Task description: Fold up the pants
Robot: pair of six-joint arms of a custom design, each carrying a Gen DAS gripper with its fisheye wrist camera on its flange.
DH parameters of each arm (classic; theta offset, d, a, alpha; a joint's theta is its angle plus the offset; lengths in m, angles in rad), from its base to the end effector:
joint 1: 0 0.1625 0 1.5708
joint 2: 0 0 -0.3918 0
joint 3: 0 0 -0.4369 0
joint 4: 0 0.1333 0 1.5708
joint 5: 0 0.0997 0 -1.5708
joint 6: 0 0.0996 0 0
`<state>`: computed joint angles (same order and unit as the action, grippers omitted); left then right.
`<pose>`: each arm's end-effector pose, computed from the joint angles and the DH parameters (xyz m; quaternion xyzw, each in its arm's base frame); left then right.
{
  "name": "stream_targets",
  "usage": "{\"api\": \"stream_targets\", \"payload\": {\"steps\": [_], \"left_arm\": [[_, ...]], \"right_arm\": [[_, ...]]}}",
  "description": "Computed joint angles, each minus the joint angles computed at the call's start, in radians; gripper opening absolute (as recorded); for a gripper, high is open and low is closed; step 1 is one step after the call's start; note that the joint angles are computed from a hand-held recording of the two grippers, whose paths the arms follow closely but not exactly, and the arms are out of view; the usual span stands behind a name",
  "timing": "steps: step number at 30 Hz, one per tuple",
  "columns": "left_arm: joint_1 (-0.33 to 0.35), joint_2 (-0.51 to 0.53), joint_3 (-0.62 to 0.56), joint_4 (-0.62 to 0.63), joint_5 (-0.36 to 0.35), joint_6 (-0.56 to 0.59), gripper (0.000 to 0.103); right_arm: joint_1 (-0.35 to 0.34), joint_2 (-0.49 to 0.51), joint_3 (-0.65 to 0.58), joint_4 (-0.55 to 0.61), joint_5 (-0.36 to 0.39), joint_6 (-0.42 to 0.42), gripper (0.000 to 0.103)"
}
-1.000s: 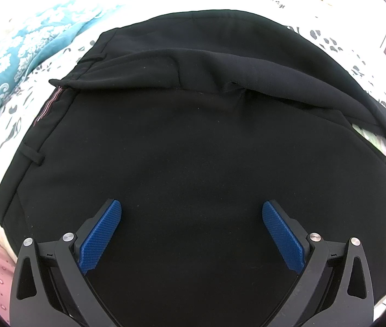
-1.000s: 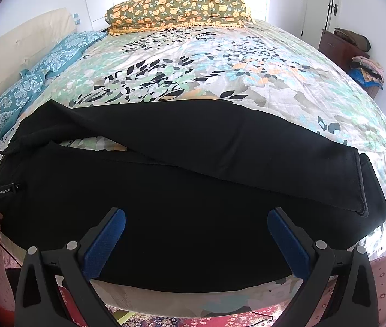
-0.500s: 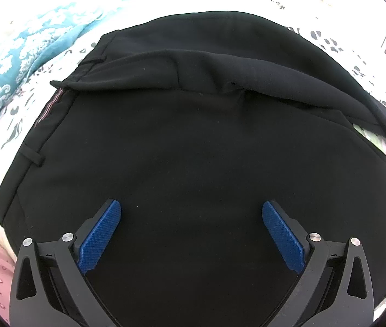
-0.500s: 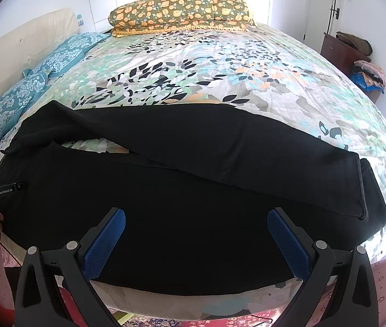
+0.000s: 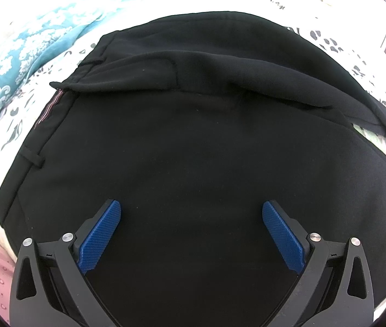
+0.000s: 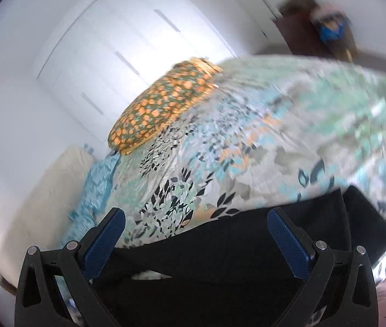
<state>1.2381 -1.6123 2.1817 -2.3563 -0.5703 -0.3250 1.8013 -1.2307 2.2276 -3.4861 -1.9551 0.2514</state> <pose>0.0548 -0.5063 0.2873 -0.0484 0.8725 -0.2436 0.4207 0.2081 -0.4666 0.1881 -0.0938 -0.8790 0.4634 0.0624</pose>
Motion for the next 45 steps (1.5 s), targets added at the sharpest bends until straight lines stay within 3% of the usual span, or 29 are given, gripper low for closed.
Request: {"api": "stream_targets", "payload": {"steps": [4, 6, 10, 13, 16, 18, 20, 22, 24, 27, 31, 32, 34, 37, 39, 40, 41, 42, 45], "left_arm": [[0.001, -0.004, 0.005, -0.012, -0.003, 0.012, 0.103], [0.001, -0.006, 0.009, -0.021, -0.001, 0.018, 0.103], [-0.004, -0.007, 0.019, -0.041, 0.006, 0.017, 0.103], [-0.009, -0.009, 0.030, -0.066, 0.007, 0.017, 0.103], [-0.007, -0.016, 0.024, -0.048, -0.005, 0.022, 0.103], [-0.007, -0.027, -0.009, 0.037, -0.037, 0.009, 0.102], [0.000, -0.030, -0.032, -0.034, -0.107, 0.074, 0.102], [0.018, -0.003, -0.090, -0.105, -0.193, 0.120, 0.102], [0.042, 0.065, -0.203, -0.087, -0.258, 0.108, 0.102], [0.086, 0.197, -0.408, -0.021, -0.356, 0.072, 0.102], [0.148, 0.392, -0.694, 0.138, -0.452, -0.011, 0.101], [0.158, 0.438, -0.756, 0.176, -0.449, -0.038, 0.101], [0.165, 0.497, -0.829, 0.226, -0.412, -0.084, 0.094], [0.182, 0.561, -0.915, 0.317, -0.392, -0.154, 0.066], [0.193, 0.583, -0.943, 0.375, -0.393, -0.203, 0.038], [0.198, 0.583, -0.939, 0.370, -0.411, -0.213, 0.030], [0.204, 0.572, -0.919, 0.331, -0.447, -0.204, 0.010], [0.208, 0.560, -0.895, 0.287, -0.468, -0.190, 0.007], [0.179, 0.506, -0.822, 0.204, -0.444, -0.163, 0.006]], "right_arm": [[-0.110, -0.010, 0.062, 0.135, 0.182, 0.242, 0.103], [-0.134, 0.024, 0.077, 0.121, 0.205, 0.293, 0.103], [-0.180, 0.096, 0.075, 0.054, 0.145, 0.343, 0.103], [-0.185, 0.127, 0.055, -0.012, 0.046, 0.263, 0.103], [-0.177, 0.142, 0.035, -0.025, 0.007, 0.240, 0.103], [-0.166, 0.143, 0.023, 0.000, -0.028, 0.235, 0.103], [-0.148, 0.152, 0.007, 0.023, -0.075, 0.210, 0.103], [-0.129, 0.166, -0.011, 0.051, -0.136, 0.189, 0.096], [-0.119, 0.171, -0.018, 0.064, -0.176, 0.179, 0.076], [-0.152, 0.155, 0.006, 0.031, -0.109, 0.179, 0.063], [-0.182, 0.134, 0.033, -0.001, -0.065, 0.208, 0.025], [-0.186, 0.130, 0.040, -0.004, -0.062, 0.212, 0.017], [-0.191, 0.122, 0.050, -0.012, -0.048, 0.214, 0.014], [-0.174, 0.121, 0.051, -0.026, -0.060, 0.184, 0.009], [-0.155, 0.114, 0.055, -0.048, -0.069, 0.153, 0.008], [-0.139, 0.113, 0.051, -0.056, -0.081, 0.131, 0.008], [-0.127, 0.111, 0.049, -0.062, -0.092, 0.112, 0.008], [-0.115, 0.117, 0.041, -0.065, -0.104, 0.101, 0.008], [-0.088, 0.107, 0.028, -0.073, -0.127, 0.063, 0.007]]}}
